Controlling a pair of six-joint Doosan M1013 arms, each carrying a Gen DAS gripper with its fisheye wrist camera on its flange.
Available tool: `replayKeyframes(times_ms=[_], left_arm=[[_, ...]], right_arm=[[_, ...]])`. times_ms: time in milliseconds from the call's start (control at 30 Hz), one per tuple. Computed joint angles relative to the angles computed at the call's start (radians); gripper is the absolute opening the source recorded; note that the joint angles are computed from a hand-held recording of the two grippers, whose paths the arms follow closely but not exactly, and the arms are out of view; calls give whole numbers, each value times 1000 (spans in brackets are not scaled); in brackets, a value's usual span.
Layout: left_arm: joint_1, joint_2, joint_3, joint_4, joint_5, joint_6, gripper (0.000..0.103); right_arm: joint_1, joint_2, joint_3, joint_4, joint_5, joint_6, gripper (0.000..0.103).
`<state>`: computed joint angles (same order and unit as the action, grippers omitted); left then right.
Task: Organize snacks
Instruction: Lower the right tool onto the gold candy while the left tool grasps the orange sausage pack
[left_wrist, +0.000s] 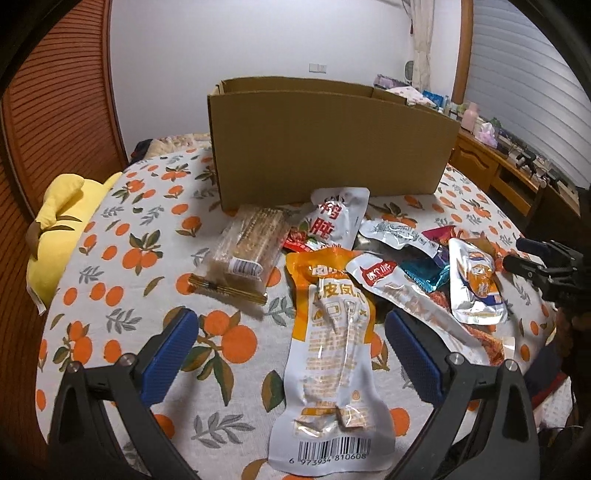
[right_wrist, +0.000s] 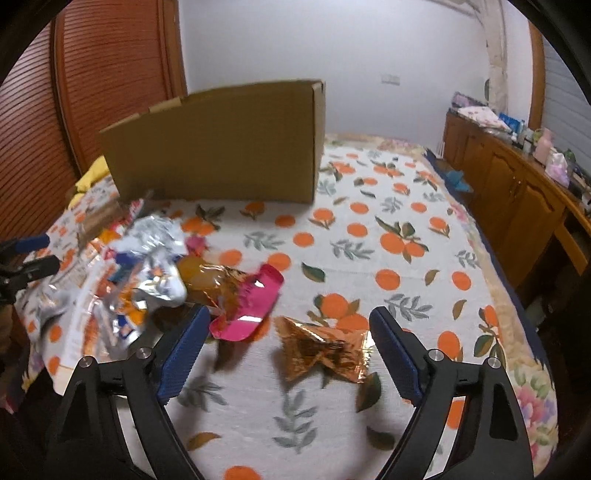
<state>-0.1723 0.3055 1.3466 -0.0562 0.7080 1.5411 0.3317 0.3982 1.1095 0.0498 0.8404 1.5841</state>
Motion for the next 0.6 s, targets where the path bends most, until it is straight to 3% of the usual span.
replayKeyframes(times_ms=[233,600], left_arm=[[0,14,-16,-6,32,0,101],[-1,23,-23,-16,61,20,101]], right_arm=[[-21,3,-2,30,36,26,83],[-37,-9,10,74,61,-22,61]])
